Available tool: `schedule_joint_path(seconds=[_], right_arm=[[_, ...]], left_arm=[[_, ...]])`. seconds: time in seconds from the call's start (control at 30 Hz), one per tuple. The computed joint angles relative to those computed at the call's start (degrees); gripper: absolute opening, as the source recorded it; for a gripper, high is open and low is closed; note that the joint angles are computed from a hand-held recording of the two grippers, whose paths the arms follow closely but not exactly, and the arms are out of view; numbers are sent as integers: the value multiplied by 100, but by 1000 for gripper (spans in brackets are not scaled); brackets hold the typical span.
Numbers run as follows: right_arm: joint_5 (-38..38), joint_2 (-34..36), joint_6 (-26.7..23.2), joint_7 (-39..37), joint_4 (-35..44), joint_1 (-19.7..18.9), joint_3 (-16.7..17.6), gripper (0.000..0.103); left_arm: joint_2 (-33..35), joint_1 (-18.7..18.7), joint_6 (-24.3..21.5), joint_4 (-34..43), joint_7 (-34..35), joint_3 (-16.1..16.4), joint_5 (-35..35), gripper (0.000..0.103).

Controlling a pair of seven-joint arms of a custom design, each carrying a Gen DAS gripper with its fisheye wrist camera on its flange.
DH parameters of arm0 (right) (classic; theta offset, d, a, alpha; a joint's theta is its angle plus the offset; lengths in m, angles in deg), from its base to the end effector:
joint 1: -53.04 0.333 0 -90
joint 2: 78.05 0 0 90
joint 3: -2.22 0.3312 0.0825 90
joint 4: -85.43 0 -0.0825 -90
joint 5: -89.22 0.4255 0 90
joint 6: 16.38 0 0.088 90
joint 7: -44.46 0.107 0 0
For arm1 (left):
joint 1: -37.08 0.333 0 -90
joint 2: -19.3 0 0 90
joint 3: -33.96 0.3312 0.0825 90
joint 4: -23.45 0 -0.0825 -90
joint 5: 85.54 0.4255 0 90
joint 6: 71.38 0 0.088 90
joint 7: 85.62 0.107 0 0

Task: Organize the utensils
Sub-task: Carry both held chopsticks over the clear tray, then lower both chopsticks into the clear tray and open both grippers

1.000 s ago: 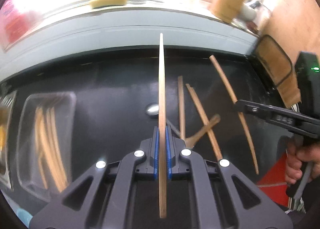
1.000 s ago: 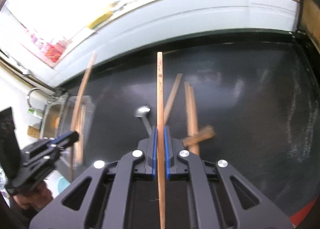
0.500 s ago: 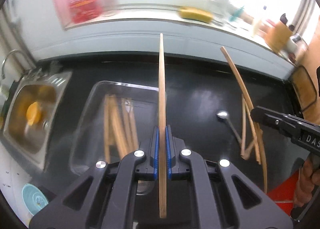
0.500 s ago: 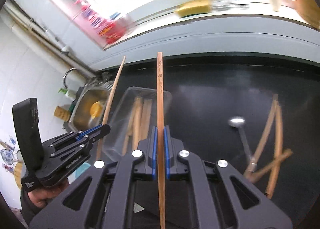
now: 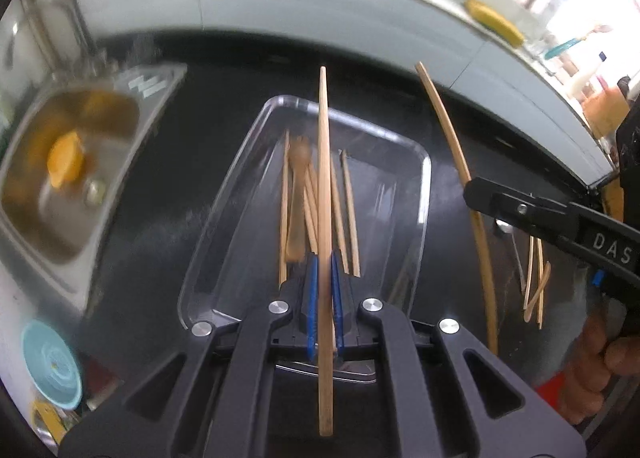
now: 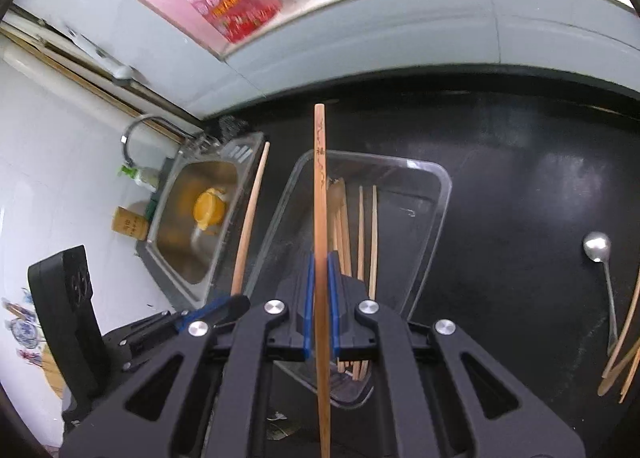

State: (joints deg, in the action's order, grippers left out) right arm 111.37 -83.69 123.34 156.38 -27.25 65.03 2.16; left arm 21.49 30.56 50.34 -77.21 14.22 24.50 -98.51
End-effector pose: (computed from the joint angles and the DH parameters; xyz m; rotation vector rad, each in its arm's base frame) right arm 0.5991 0.1273 0.5825 -1.3790 2.0755 0.0306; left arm 0.6190 -0.1860 0.5753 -1.7192 2.4898 -0.5959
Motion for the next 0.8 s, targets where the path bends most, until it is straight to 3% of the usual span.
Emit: schedule_joint_path(seconds=[0.3, 0.8], right_arm=[[-246, 774, -275, 149, 488, -82, 135, 7], [-334, 1234, -737, -228, 987, -171, 291, 7]], left_arm=[[508, -43, 59, 102, -116, 16, 390, 6], [869, -117, 104, 373, -293, 46, 822, 6]])
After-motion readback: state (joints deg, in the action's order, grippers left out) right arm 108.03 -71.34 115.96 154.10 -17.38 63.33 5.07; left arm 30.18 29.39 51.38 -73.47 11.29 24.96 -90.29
